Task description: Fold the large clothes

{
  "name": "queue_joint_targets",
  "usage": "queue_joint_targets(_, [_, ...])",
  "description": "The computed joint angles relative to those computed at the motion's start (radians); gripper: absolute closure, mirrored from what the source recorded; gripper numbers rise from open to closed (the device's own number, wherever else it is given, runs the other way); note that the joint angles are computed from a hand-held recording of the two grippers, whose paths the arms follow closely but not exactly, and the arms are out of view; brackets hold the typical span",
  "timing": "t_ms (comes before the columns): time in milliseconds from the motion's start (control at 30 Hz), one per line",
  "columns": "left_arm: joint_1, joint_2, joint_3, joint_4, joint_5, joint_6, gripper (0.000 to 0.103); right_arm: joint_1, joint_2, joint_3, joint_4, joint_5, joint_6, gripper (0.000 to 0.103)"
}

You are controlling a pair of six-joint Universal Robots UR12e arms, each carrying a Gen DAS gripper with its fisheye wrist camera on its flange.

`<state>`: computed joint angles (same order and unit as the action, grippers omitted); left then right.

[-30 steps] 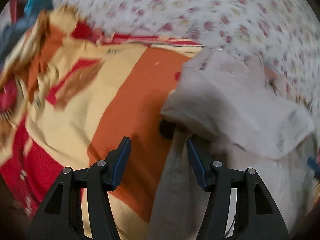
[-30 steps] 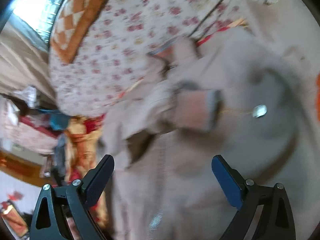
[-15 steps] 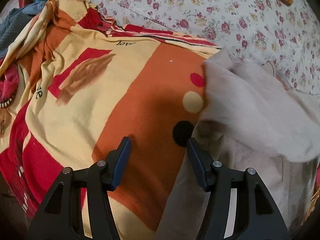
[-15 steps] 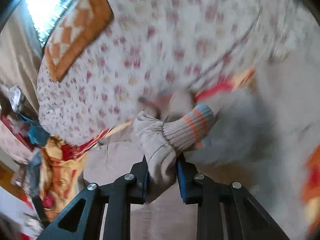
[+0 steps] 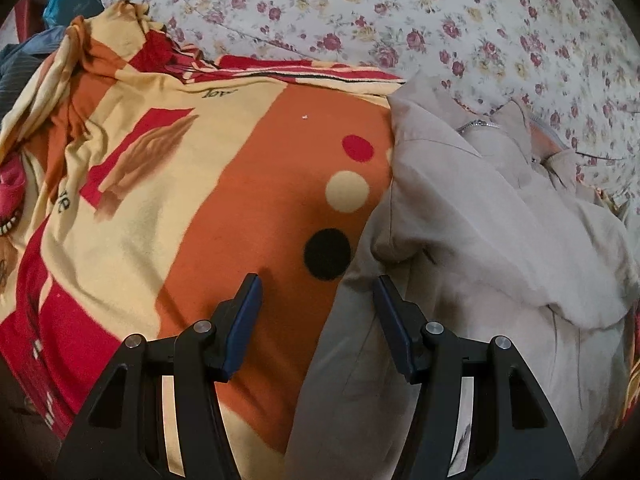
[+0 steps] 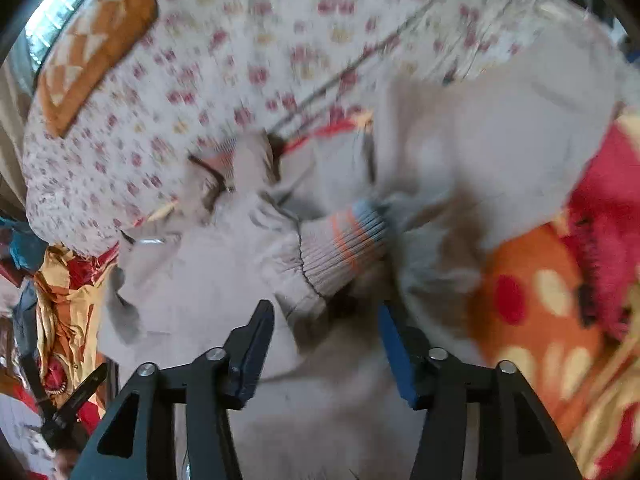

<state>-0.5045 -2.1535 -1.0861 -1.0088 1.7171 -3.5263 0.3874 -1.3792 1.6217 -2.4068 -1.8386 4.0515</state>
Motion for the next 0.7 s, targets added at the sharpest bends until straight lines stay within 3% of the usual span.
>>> queue_joint_targets(67, [-0.002, -0.018, 0.020, 0.010, 0.015, -0.011, 0.045, 0.021, -0.012, 0.004, -0.037, -0.033, -0.043, 0.044])
queue_joint_targets(167, [0.001, -0.046, 0.055, 0.001, 0.027, -0.042, 0.043, 0.036, 0.022, -0.043, -0.096, 0.017, -0.170, 0.044])
queue_joint_targets(267, [0.013, -0.040, 0.039, 0.038, 0.026, -0.089, 0.043, 0.045, 0.114, -0.143, -0.163, 0.081, -0.372, 0.044])
queue_joint_targets(367, [0.022, -0.036, 0.036, 0.011, 0.091, -0.161, 0.044, 0.050, 0.212, -0.250, -0.143, 0.100, -0.461, 0.044])
queue_joint_targets(533, [0.045, -0.010, -0.008, 0.090, -0.013, -0.184, 0.044, 0.036, 0.280, -0.315, -0.095, 0.136, -0.402, 0.044])
queue_joint_targets(633, [0.055, -0.001, -0.036, 0.190, -0.161, -0.145, 0.043, 0.036, 0.299, -0.335, -0.117, 0.129, -0.413, 0.043])
queue_joint_targets(700, [0.054, -0.007, -0.032, 0.208, -0.207, -0.119, 0.043, 0.038, 0.303, -0.340, -0.134, 0.119, -0.436, 0.029])
